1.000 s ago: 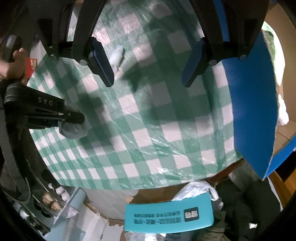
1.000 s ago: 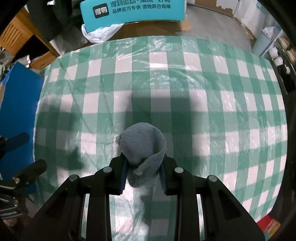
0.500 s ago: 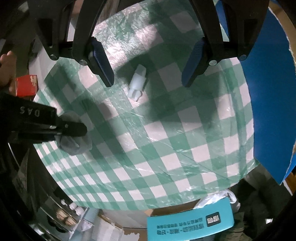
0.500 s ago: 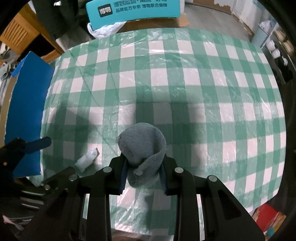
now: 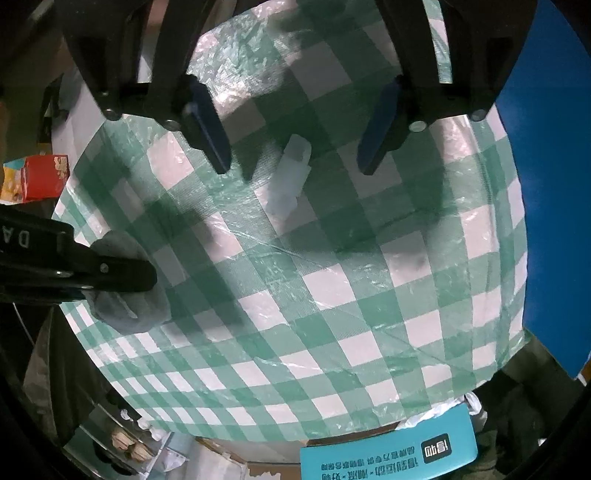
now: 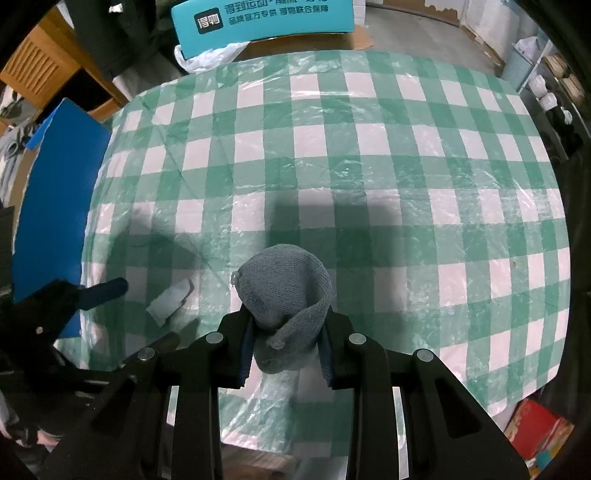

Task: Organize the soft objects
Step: 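Grasp the small white item with the left gripper while the right gripper holds the grey sock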

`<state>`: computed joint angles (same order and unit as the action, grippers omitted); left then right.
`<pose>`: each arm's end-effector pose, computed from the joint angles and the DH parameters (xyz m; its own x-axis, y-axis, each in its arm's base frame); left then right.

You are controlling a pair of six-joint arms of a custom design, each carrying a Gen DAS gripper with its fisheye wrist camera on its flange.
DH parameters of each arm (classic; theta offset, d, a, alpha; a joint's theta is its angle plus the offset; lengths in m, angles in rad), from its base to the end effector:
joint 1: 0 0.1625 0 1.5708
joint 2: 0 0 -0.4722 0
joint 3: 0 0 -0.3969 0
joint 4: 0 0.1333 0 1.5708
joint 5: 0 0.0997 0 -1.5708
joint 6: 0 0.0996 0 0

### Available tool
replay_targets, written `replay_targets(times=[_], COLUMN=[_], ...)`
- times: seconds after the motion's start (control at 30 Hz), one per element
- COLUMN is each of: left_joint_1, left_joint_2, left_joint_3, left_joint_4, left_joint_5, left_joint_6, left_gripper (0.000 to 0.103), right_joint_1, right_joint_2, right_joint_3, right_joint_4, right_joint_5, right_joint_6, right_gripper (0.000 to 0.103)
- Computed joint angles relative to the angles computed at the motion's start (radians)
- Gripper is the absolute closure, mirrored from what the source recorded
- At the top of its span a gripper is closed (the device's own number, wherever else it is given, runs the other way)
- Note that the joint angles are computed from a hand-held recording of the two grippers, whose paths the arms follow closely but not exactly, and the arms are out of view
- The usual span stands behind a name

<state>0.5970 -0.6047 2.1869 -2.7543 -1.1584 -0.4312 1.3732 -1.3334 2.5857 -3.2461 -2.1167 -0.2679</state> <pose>-0.2668 -0.3908 -0.0887 -0.6695 0.5513 -0.4978 0.5309 0.8239 0.1983 0.0091 -0.3702 0.2078 -0.8152 0.1266 0.5652 -0.0381 0.9620 -0.2705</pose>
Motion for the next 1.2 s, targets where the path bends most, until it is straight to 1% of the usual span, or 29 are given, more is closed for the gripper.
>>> replay_targets(times=[0.13, 0.2, 0.27, 0.37, 0.43, 0.47, 0.5, 0.53, 0.57, 0.6, 0.63, 0.7, 0.87, 1.2], left_joint_1=[0.002, 0.001, -0.004, -0.003, -0.003, -0.004, -0.006, -0.006, -0.004, -0.002, 0.001, 0.006, 0.007, -0.018], left_joint_2=[0.016, 0.023, 0.027, 0.032, 0.033, 0.032, 0.034, 0.035, 0.034, 0.033, 0.032, 0.028, 0.016, -0.022], left_joint_3=[-0.004, -0.003, 0.002, 0.002, 0.003, 0.004, 0.004, 0.002, 0.001, -0.001, -0.002, -0.003, 0.004, 0.018], left_joint_4=[-0.004, -0.007, -0.024, -0.031, -0.037, -0.039, -0.039, -0.037, -0.035, -0.033, -0.032, -0.028, -0.043, -0.055], left_joint_5=[-0.006, -0.001, 0.01, 0.009, 0.01, 0.013, 0.016, 0.016, 0.013, 0.009, 0.004, -0.005, -0.01, 0.011], left_joint_6=[0.002, 0.002, 0.007, 0.014, 0.018, 0.021, 0.023, 0.024, 0.025, 0.023, 0.024, 0.025, 0.031, 0.035], left_gripper=[0.039, 0.044, 0.047, 0.047, 0.049, 0.054, 0.061, 0.065, 0.073, 0.077, 0.078, 0.083, 0.086, 0.086], right_joint_1=[0.003, 0.002, 0.002, 0.002, 0.004, 0.005, 0.005, 0.007, 0.009, 0.01, 0.011, 0.014, 0.024, 0.041], right_joint_2=[-0.002, -0.006, -0.01, -0.012, -0.015, -0.015, -0.015, -0.014, -0.013, -0.012, -0.01, -0.007, -0.006, -0.025], right_joint_3=[-0.001, -0.002, -0.002, -0.003, -0.003, -0.004, -0.004, -0.003, -0.004, -0.004, -0.003, -0.003, -0.006, -0.011], right_joint_4=[0.0, 0.004, 0.006, 0.011, 0.017, 0.018, 0.018, 0.016, 0.016, 0.015, 0.013, 0.012, 0.016, 0.026], right_joint_5=[0.004, 0.007, 0.009, 0.009, 0.008, 0.008, 0.008, 0.007, 0.008, 0.008, 0.007, 0.007, 0.006, 0.018], right_joint_6=[0.003, 0.005, 0.008, 0.005, 0.006, 0.006, 0.006, 0.008, 0.01, 0.01, 0.01, 0.008, 0.012, 0.018], right_gripper=[0.076, 0.076, 0.076, 0.076, 0.076, 0.075, 0.075, 0.075, 0.075, 0.075, 0.075, 0.075, 0.075, 0.075])
